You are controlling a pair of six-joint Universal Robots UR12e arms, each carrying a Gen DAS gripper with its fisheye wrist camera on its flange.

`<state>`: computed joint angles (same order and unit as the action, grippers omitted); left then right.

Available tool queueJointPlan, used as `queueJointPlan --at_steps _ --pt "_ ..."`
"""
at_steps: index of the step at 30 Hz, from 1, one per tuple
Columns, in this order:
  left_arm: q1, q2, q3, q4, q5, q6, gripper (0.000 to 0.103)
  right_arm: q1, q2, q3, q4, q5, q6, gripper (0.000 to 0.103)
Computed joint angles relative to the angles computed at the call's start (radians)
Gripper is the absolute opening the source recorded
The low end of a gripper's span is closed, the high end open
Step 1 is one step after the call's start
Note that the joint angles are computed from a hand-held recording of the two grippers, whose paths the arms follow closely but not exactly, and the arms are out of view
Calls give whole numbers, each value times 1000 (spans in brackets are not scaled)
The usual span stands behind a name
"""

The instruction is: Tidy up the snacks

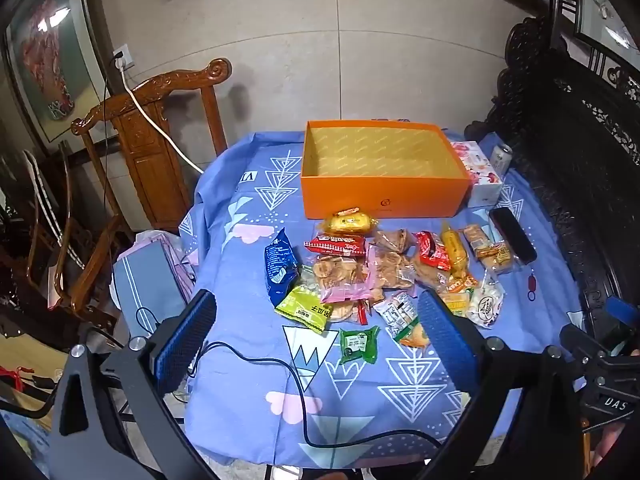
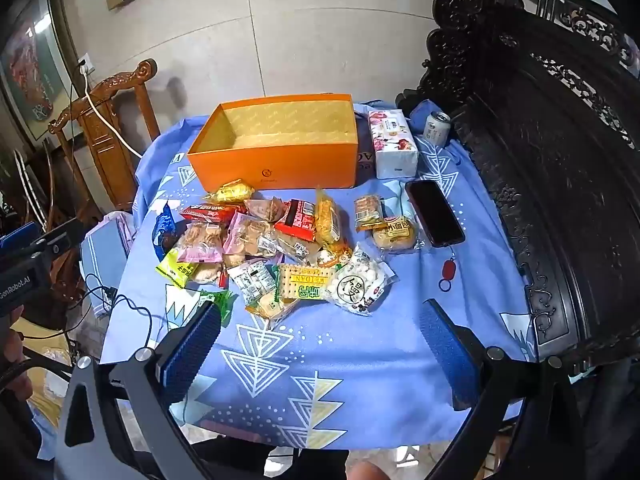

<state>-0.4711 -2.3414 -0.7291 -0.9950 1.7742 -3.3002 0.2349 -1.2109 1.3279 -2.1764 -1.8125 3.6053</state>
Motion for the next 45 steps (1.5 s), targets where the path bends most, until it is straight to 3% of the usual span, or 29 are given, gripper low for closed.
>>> queueJointPlan --at_steps 45 --pt "-2 27 -60 25 19 6 99 6 -4 3 8 -7 1 100"
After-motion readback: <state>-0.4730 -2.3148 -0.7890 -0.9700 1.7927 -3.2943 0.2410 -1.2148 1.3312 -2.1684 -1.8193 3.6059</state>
